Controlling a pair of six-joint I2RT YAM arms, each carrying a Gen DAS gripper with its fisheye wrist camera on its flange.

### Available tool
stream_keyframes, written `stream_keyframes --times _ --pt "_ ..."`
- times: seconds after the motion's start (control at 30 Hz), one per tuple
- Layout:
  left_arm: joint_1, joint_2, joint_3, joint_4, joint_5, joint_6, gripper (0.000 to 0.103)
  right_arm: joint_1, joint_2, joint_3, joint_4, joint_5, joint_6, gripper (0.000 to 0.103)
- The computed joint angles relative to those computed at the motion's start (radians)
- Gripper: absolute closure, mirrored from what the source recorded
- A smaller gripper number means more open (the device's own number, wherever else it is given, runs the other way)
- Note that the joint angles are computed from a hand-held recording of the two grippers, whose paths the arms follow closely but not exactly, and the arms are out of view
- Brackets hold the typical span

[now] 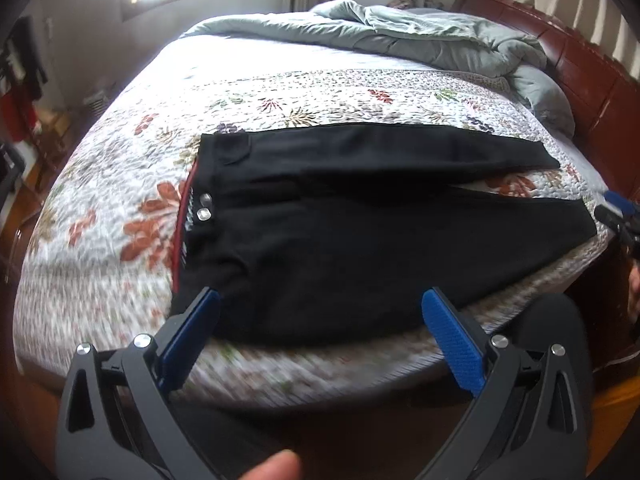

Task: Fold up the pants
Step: 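Lower both tools onto the pants hem and close both grippers on it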

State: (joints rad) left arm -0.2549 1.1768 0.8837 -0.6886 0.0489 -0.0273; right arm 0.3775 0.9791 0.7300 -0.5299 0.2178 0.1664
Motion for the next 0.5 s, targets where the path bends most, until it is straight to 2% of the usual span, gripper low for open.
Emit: stream_keyframes --times 0.07,0.17,0.2,0.33,0.5 --pt "0.151 0.143 0.086 0.001 0.130 0.104 0.003 -0.089 0.135 0.064 0.057 -0.112 -0.143 0.004" --pt "0.295 0.379 0.265 -0.019 0.221 0.189 0.003 -0.185 0.399 0.253 0.034 -0.282 -0.306 0.004" --pt "0.322 0.459 0.341 -0.029 0.228 0.200 0.003 -0.200 0.488 0.329 0.009 -0.310 -0.345 0.004" --pt "0.392 0.777 0.712 -0.133 0.319 0.232 0.003 -0.252 0.879 0.778 -0.257 -0.411 -0.478 0.004" --pt "0.413 1.248 1.340 -0.320 0.414 0.170 0.003 -0.263 1.327 1.406 -0.590 -0.469 -0.513 0.004"
